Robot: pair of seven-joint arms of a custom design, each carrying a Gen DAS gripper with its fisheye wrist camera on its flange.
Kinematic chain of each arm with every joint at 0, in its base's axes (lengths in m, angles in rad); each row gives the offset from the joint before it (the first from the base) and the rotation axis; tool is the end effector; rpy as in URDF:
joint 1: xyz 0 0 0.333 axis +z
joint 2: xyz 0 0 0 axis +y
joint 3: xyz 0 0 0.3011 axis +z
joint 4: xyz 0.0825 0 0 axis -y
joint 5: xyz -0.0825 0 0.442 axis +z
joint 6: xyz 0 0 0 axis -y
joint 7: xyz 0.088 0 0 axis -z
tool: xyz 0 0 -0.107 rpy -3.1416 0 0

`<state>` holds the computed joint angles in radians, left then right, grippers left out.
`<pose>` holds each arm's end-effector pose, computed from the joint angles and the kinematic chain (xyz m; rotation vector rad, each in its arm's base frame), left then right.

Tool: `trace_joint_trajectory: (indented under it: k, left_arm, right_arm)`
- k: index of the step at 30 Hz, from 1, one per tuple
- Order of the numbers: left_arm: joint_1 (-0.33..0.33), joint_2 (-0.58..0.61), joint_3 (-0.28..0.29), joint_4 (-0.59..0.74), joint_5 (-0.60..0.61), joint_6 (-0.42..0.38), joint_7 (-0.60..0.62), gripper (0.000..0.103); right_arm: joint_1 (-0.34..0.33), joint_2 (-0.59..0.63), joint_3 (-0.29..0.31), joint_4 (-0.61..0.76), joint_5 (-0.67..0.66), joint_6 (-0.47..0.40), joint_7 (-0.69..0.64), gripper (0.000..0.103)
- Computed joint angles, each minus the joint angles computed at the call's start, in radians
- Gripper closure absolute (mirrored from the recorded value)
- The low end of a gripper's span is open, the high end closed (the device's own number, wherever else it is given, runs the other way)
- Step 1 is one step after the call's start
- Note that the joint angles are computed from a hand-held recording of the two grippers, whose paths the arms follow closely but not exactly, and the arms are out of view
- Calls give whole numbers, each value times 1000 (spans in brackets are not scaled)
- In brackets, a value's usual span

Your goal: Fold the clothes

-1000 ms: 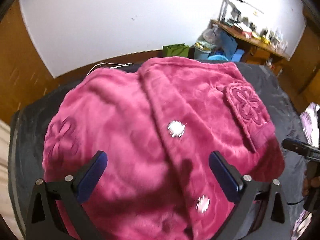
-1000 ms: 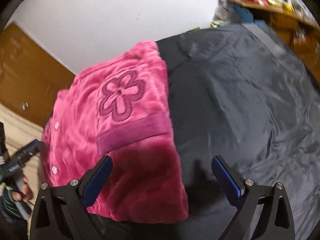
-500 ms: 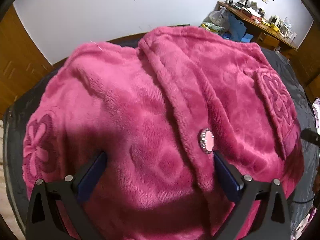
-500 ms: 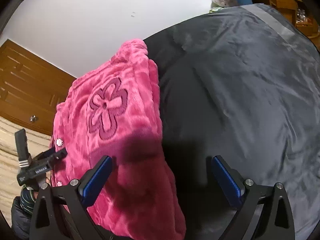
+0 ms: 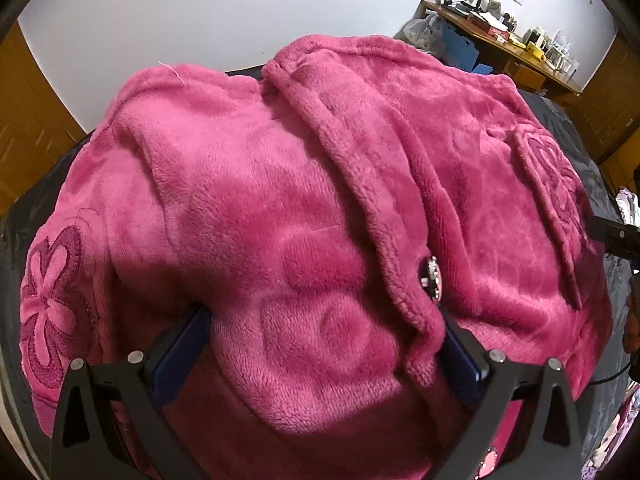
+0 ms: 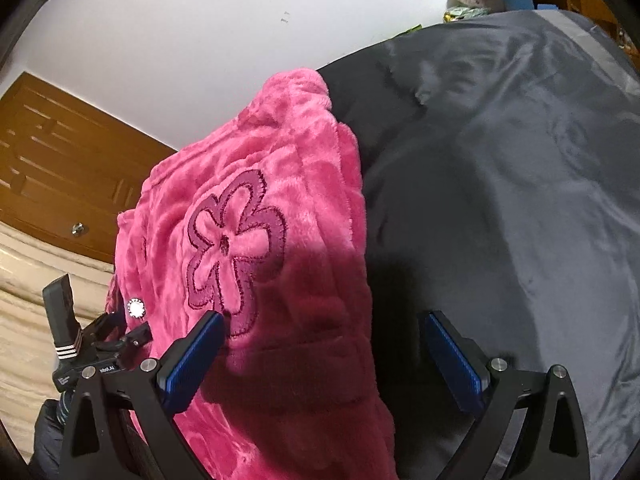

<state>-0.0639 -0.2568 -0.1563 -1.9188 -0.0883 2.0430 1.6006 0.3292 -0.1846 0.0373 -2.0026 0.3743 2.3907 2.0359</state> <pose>0.5567 -0.1382 0.6186 -1.8039 2.2690 -0.4701 0.5648 0.2216 0.5742 -1.4842 2.0070 0.1210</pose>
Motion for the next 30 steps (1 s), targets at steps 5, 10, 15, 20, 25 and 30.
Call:
trace_joint_trajectory:
  k: [5, 10, 15, 20, 25, 30]
  left_arm:
    - [2, -8, 6, -14, -9, 18, 13, 0]
    - [8, -15, 12, -28, -18, 36, 28, 0]
    - [13, -23, 15, -41, -23, 53, 37, 0]
    - [21, -24, 19, -49, -23, 66, 47, 0]
    - [30, -14, 22, -38, -16, 61, 53, 0]
    - [43, 24, 24, 39, -12, 0, -9, 0]
  right_arm:
    - [20, 26, -18, 13, 137, 19, -127, 2]
    - [22, 61, -17, 40, 278, 25, -239, 2]
    - [13, 83, -18, 59, 456, 0, -334, 2]
    - [-3, 77, -13, 49, 533, -12, -380, 1]
    - [-8, 55, -8, 34, 514, -13, -371, 2]
    - [1, 34, 11, 9, 376, 27, -263, 43]
